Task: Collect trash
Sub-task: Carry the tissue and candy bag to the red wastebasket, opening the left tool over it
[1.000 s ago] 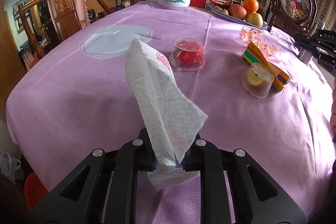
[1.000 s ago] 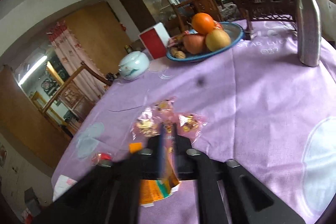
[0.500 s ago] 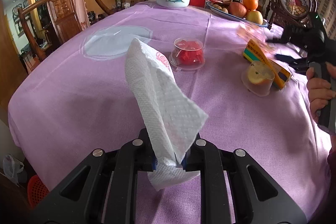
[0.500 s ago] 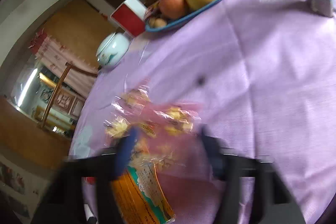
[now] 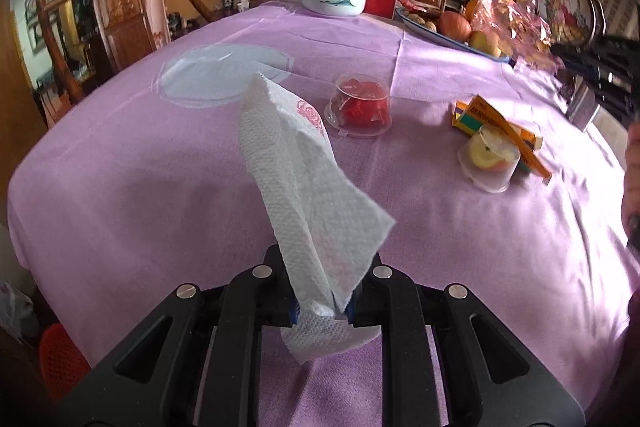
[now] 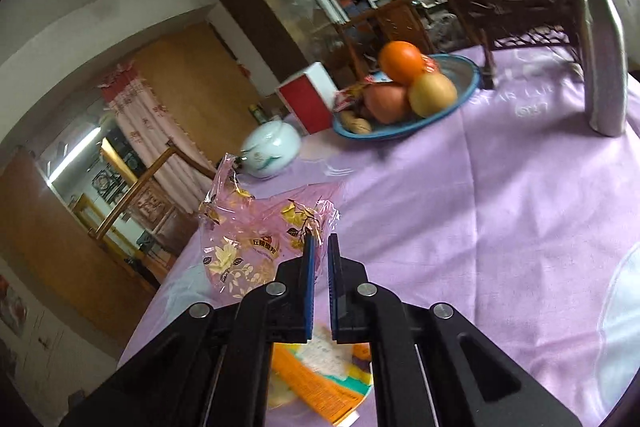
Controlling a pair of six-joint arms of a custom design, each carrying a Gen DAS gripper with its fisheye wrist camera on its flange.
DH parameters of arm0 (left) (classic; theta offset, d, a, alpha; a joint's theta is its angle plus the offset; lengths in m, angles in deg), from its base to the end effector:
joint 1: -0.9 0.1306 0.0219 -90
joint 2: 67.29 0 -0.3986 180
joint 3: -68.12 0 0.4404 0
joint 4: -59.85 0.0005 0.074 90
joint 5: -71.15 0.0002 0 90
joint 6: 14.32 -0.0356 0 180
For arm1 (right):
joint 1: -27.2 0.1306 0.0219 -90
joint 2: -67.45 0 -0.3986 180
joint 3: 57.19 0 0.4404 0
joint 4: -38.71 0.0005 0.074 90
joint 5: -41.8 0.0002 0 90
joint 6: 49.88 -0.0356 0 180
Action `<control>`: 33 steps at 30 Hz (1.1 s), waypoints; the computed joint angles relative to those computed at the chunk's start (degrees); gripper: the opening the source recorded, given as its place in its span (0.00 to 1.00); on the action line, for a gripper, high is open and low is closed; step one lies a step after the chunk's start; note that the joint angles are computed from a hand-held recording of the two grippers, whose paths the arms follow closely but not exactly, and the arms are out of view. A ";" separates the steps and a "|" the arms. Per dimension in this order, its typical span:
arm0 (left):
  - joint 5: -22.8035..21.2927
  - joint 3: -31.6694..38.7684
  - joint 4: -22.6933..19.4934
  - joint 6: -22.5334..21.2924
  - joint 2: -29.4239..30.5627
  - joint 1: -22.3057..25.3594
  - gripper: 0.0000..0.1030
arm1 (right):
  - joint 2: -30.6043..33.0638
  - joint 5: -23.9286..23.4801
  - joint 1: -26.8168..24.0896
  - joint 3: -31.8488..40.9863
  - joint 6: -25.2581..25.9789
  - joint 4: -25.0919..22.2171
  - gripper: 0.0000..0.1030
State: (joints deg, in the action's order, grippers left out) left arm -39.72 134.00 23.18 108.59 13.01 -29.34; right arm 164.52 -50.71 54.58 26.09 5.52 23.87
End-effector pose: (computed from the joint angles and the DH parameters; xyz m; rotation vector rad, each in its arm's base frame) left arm 0.3936 -0.2153 0.3302 -0.2103 2.3766 -0.0668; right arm 0.5276 0.2745 0.3685 0.1074 2.1450 0.6965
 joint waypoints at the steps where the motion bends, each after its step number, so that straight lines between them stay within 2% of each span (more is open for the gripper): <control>1: 0.65 -0.15 -0.04 0.98 -0.39 0.17 0.19 | -0.09 0.16 0.35 0.00 0.68 -0.20 0.06; 3: 1.87 -0.83 0.48 1.77 -1.80 0.23 0.18 | 0.13 0.31 0.79 0.55 1.91 -0.83 0.06; 9: -1.69 -2.29 -0.89 2.93 -7.06 -1.15 0.16 | 0.10 -0.80 1.53 0.90 2.62 -1.53 0.06; 17: -10.12 -4.89 -6.43 6.33 -15.83 -3.32 0.16 | -0.48 -2.88 1.65 0.05 1.48 -0.48 0.06; 21: -14.43 -6.53 -11.30 9.57 -20.99 -4.20 0.16 | -0.81 -3.52 1.99 -0.32 1.45 -0.22 0.06; 25: -19.18 -8.46 -18.17 14.15 -26.27 -5.22 0.16 | -1.50 -3.92 2.66 -0.91 2.20 0.42 0.06; 33: -22.90 -12.93 -29.93 22.74 -37.79 -5.97 0.15 | -4.68 -4.36 4.95 -4.52 4.37 1.84 0.06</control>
State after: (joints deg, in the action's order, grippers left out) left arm -62.62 121.07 -6.75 131.33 -24.77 -35.31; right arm 159.84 -55.07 59.52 21.57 9.89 25.71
